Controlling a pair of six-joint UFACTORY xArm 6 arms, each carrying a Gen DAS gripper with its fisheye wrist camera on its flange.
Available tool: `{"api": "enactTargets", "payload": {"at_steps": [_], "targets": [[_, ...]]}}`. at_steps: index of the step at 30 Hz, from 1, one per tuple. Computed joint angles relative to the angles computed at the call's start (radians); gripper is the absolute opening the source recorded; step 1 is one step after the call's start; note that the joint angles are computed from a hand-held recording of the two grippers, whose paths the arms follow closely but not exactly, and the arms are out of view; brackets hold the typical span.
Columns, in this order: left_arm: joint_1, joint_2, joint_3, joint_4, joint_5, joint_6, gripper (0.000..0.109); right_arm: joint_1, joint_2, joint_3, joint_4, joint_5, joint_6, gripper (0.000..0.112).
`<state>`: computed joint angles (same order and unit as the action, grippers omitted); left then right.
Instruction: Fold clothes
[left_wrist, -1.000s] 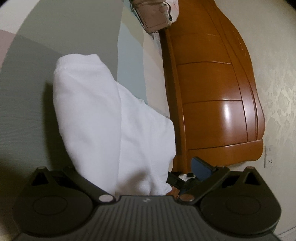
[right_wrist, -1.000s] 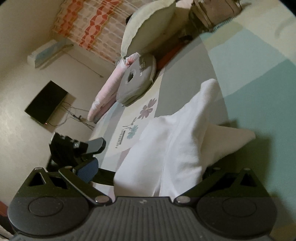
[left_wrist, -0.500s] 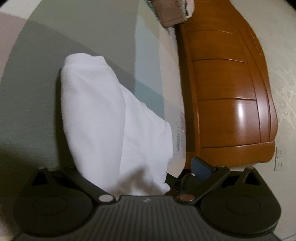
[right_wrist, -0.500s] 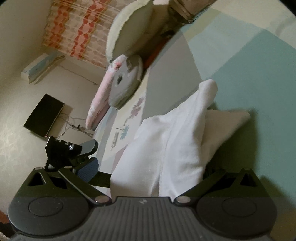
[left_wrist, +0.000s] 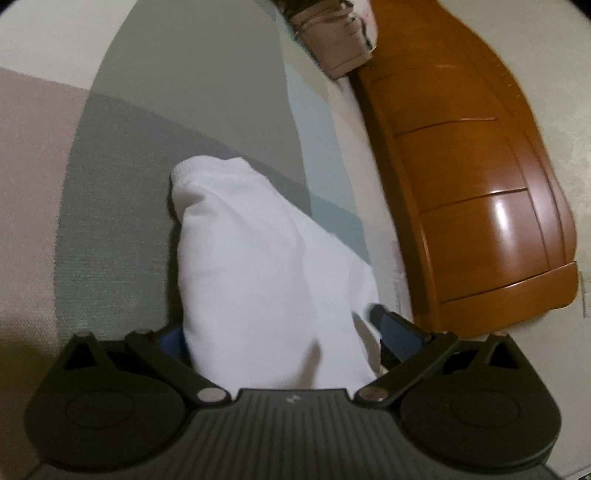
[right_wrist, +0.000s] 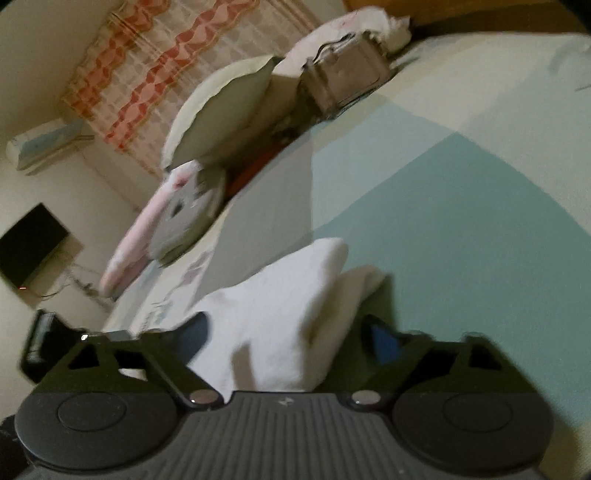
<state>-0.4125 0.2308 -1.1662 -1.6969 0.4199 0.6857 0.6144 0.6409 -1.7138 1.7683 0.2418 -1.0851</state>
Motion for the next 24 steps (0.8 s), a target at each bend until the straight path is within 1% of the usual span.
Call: {"api": "enactTargets", "payload": {"at_steps": [1,3,4,5,7,9,11,12,13,14,16,18,19,24], "targets": [[0.001,-0.007,0.010,-0.003,0.013,0.017,0.102,0.003,0.003,-0.002,0.027,-0.006,-0.021,0.071],[0.002,-0.021,0.030,-0.007,0.039,0.048,0.102,-0.004,-0.006,0.014,0.027,0.045,-0.012,0.071],[-0.001,-0.023,0.031,0.001,0.038,0.057,0.102,-0.009,-0.011,0.024,0.011,0.081,0.001,0.065],[-0.009,-0.023,0.029,0.014,0.020,0.062,0.102,-0.003,-0.010,0.025,-0.024,0.081,0.021,0.055],[-0.025,-0.019,0.019,0.032,-0.022,0.058,0.102,0.015,-0.004,0.017,-0.031,0.028,0.008,0.046],[-0.038,-0.012,0.006,0.050,-0.061,0.047,0.102,0.029,0.002,0.007,-0.019,-0.017,-0.011,0.046],[-0.051,-0.010,0.000,0.069,-0.094,0.035,0.102,0.044,0.011,-0.014,0.027,-0.075,-0.061,0.047],[-0.054,-0.013,0.002,0.075,-0.098,0.028,0.102,0.046,0.013,-0.018,0.028,-0.078,-0.056,0.046],[-0.057,-0.016,0.004,0.082,-0.099,0.020,0.102,0.046,0.007,-0.011,-0.004,-0.077,-0.030,0.040],[-0.057,-0.019,0.002,0.079,-0.094,0.023,0.102,0.047,-0.001,-0.002,-0.043,-0.075,-0.001,0.033],[-0.051,-0.027,-0.005,0.050,-0.074,0.049,0.102,0.048,-0.018,0.016,-0.122,-0.070,0.057,0.026],[-0.038,-0.043,-0.003,0.018,-0.038,0.072,0.102,0.045,-0.037,0.030,-0.256,-0.053,0.157,0.025],[-0.034,-0.048,-0.005,0.008,-0.022,0.074,0.102,0.043,-0.049,0.037,-0.300,-0.042,0.179,0.024],[-0.030,-0.047,-0.031,-0.038,0.022,0.070,0.102,0.033,-0.108,0.072,-0.396,-0.021,0.189,0.024]]}}
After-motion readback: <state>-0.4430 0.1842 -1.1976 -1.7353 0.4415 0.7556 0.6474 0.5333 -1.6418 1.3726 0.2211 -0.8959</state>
